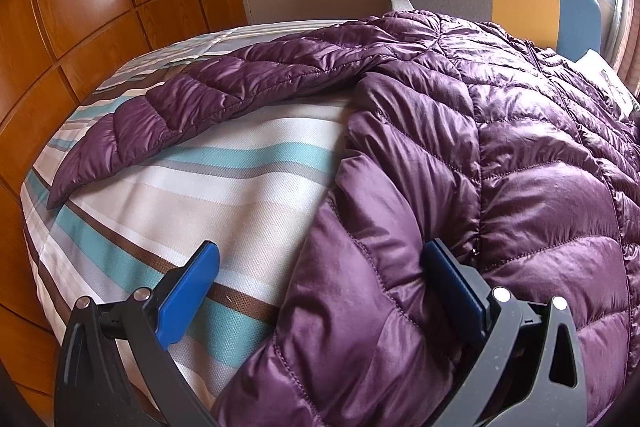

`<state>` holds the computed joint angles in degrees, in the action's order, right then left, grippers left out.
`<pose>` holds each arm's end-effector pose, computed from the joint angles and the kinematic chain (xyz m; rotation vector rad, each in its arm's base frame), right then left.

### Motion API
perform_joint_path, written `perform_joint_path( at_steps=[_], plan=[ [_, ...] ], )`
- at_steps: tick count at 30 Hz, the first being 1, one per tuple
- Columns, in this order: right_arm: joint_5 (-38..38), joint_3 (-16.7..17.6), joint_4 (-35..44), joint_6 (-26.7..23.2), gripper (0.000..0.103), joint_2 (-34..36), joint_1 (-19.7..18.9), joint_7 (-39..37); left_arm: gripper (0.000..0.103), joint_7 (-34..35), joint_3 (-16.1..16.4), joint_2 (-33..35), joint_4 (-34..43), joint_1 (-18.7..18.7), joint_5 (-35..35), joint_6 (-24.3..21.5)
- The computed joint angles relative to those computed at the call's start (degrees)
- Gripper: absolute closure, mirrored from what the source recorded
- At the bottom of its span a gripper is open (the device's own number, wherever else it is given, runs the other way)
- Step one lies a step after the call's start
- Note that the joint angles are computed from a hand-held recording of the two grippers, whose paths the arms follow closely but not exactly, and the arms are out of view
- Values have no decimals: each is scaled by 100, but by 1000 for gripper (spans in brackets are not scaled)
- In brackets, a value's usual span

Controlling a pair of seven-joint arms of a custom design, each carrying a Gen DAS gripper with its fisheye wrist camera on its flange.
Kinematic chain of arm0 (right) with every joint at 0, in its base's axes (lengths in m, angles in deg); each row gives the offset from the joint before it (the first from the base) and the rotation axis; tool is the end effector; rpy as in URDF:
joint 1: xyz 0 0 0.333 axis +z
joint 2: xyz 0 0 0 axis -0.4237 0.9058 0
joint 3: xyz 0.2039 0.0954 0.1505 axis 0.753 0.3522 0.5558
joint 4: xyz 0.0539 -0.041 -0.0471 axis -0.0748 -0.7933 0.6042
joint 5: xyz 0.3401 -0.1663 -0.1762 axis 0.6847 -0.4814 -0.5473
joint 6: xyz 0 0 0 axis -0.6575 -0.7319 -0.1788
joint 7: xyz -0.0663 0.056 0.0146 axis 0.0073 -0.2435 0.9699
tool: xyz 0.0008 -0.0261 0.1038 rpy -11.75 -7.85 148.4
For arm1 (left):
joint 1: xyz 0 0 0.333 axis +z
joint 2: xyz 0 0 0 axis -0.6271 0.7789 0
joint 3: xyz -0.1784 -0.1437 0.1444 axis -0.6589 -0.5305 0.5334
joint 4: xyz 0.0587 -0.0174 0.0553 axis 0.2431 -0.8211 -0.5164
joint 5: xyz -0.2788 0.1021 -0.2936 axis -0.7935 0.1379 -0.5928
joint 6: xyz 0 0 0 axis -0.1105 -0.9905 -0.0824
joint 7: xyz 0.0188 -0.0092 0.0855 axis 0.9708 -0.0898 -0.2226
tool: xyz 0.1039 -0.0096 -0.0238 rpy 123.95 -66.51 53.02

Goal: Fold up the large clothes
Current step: 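Carry the sleeve with the right gripper across onto the jacket body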

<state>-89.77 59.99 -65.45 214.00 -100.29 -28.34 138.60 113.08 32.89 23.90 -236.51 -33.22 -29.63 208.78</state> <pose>0.4156 0.0822 0.4903 -1.3243 2.1283 -0.9447 0.4485 0.0048 0.4396 -1.7777 1.8156 -0.5455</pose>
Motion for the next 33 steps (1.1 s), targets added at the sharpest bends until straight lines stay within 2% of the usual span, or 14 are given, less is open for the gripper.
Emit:
perform_joint_path(
  at_steps=[8,12,15,18,22,25,26,27,29,33],
  plan=[
    [-58,492,1300,677,97,1505,544,222,2,28,34,-1,-4,-23,-42,-3],
    [-254,526,1894,866,97,2316,934,278,2,44,49,5,-1,-31,-59,-4],
    [-322,379,2165,1034,97,2749,1262,218,2,57,58,-4,-8,-39,-76,-9],
    [-29,47,2244,1542,97,3097,1655,-194,2,62,53,-4,-11,-30,-75,-3],
    [544,-221,2386,1466,96,3406,2014,-873,2,35,13,-4,-17,12,-32,15],
    [1553,-506,2303,1613,74,3414,2337,-1577,2,-20,-41,-12,-28,52,31,32],
    [1928,-595,2141,1715,57,3274,2439,-1822,2,-41,-56,-24,-40,59,49,37],
    [2278,-682,1985,1838,47,3122,2536,-2054,2,-73,-85,-41,-51,77,80,40],
    [2206,-501,1569,2104,46,2652,2329,-1947,2,-128,-130,-43,-43,110,149,35],
    [1656,301,552,2308,46,1333,1294,-867,2,-201,-154,-86,0,118,227,-103]
  ],
)
